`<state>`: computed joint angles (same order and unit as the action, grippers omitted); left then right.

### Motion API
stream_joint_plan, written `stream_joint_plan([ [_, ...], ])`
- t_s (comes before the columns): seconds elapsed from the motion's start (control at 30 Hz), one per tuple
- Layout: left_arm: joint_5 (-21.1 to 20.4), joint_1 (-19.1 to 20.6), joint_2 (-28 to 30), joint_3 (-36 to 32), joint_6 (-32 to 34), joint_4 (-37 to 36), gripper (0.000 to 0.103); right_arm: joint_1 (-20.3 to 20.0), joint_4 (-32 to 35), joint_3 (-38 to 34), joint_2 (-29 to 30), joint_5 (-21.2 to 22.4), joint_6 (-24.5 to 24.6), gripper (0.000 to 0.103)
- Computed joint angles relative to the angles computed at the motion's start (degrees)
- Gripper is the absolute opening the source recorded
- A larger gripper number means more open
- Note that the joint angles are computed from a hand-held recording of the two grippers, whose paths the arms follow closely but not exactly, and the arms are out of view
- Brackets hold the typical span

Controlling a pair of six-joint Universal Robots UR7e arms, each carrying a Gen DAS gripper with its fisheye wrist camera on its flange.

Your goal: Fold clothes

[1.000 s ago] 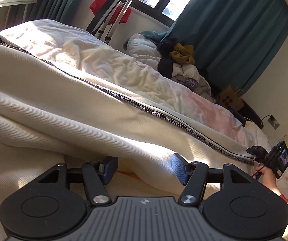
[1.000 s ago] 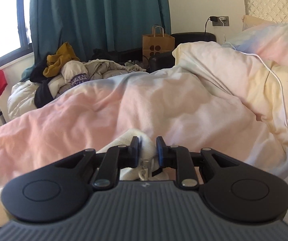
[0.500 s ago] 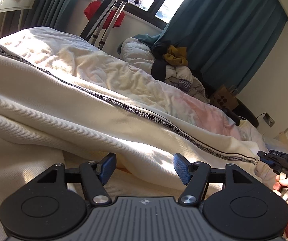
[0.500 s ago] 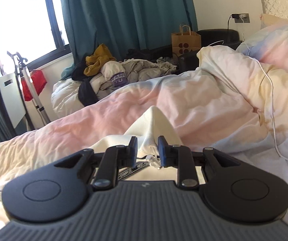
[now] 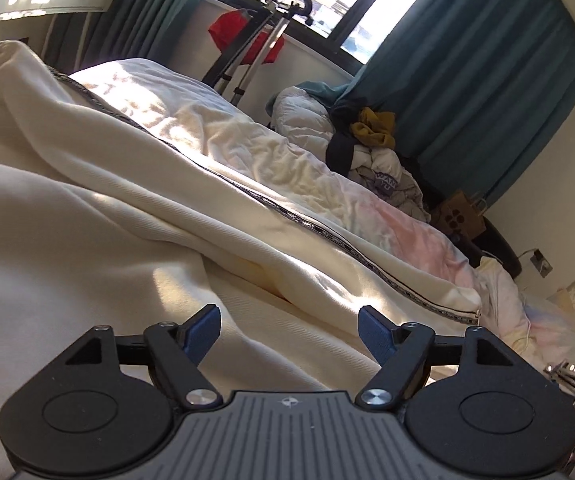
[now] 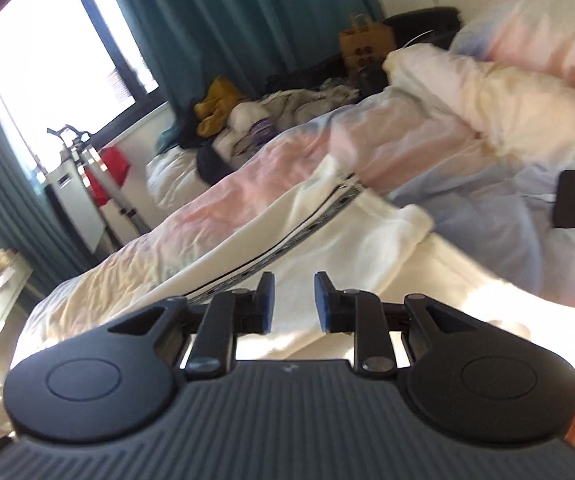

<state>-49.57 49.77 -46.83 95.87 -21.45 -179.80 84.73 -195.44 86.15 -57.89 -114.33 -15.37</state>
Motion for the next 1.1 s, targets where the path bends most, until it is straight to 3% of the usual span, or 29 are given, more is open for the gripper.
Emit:
stream_joint_plan([
  [0.13,3.6,-0.6,-5.7,6.6,-8.3,-3.1,0.087,-0.3,-7.7,2.9,-1.6,-4.4,4.4,0.026],
  [0.27,7.4,-0.4,-10.2,11.8,-17.1,-7.4,0.091,-2.8,-6.1,5.1,-4.8,-4.4,15.2,0.026],
  [0.37,11.9,-0.9,-12.4,14.8,-20.1,-14.7,0.091,-4.2,-5.6,6.1,-6.3,-5.7,22.4,0.026],
  [0.5,21.6,-2.9,-14.8,17.3,-19.5,-20.9,0.092,-4.7,-5.7,6.5,-6.9,-10.7,26.9,0.026],
  [0.6,27.2,-3.6,-17.6,18.9,-23.7,-17.6,0.092,-4.8,-7.4,6.7,-6.8,-14.4,29.3,0.033],
  [0.67,29.2,-3.4,-20.8,20.1,-31.5,-8.5,0.092,-4.4,-11.3,6.4,-6.0,-17.4,29.1,0.037],
  [0.77,29.5,-2.7,-25.8,22.2,-42.1,4.0,0.092,-4.3,-13.6,6.5,-5.8,-18.3,27.3,0.045],
  [0.87,28.7,-1.6,-29.0,23.9,-50.5,11.2,0.092,-5.0,-12.2,7.6,-6.8,-17.8,30.3,0.058],
  [0.93,25.9,-0.2,-30.7,24.6,-53.9,13.1,0.088,-6.0,-8.2,8.7,-8.2,-16.6,36.3,0.069],
  [1.1,22.1,1.4,-29.7,24.9,-50.2,6.7,0.083,-9.2,2.5,11.1,-11.6,-10.6,50.8,0.069],
])
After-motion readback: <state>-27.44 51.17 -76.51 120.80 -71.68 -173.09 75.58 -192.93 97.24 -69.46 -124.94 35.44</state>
